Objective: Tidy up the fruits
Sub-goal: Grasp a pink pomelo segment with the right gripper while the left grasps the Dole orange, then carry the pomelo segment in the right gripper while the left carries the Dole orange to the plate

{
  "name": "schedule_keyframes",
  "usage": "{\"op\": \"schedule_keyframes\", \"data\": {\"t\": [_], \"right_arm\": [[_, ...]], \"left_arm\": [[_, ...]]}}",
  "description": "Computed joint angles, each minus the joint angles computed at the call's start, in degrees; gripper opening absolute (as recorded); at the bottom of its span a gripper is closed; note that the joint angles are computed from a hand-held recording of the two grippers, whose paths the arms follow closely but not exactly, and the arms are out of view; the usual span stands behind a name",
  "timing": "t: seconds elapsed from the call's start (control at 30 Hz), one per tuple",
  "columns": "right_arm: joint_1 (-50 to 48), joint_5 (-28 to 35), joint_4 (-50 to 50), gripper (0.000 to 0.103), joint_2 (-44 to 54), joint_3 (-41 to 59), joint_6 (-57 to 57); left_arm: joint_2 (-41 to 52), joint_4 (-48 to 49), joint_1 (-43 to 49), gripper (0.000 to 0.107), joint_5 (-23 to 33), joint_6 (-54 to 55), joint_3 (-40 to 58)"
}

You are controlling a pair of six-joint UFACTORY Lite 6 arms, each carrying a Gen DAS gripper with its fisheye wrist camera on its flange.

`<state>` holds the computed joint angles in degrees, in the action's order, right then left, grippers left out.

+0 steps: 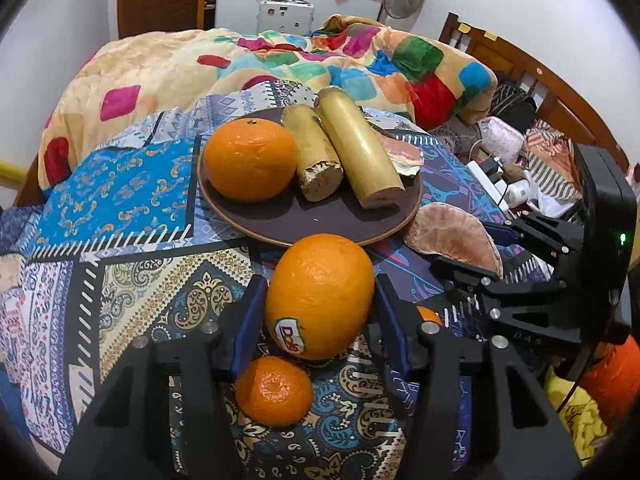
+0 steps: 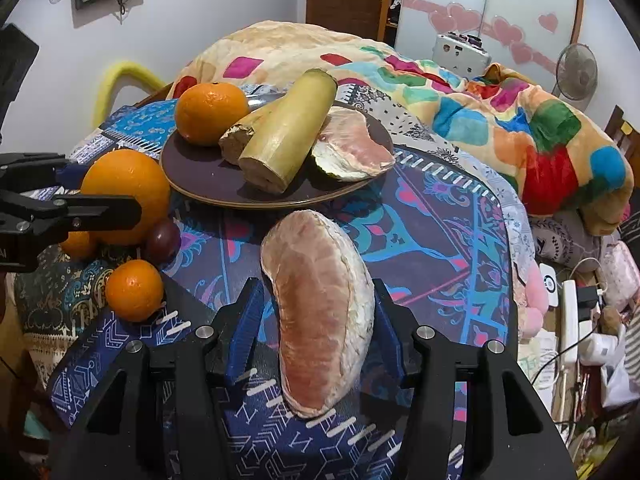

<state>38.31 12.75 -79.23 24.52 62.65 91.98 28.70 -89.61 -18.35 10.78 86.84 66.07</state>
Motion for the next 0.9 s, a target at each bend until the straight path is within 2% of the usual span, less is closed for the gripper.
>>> {"op": "schedule_keyframes", "data": {"t": [0.23, 0.53, 0.8, 0.9], "right_arm": [[0.57, 0.57, -5.57, 0.041, -0.93, -1.47, 6.66], [1.15, 0.47, -8.61, 0.040, -4.54, -4.30, 11.11], [1.16, 1.35, -8.85, 0.040, -9.75, -5.81, 11.49], [1.04, 1.99, -8.68, 0.040, -10.83, -5.18, 10.99]], "left_arm": [[-0.31, -0.39, -0.09, 0.053, -0.09, 0.34, -0.29], [-3.64, -10.03, -0.34, 0.052, -2.45, 9.81, -3.96], [-8.05, -11.12, 1.35, 0.052, -3.58, 10.91, -5.79], [-9.04, -7.73, 2.02, 0.052, -4.43, 7.58, -5.01]]}}
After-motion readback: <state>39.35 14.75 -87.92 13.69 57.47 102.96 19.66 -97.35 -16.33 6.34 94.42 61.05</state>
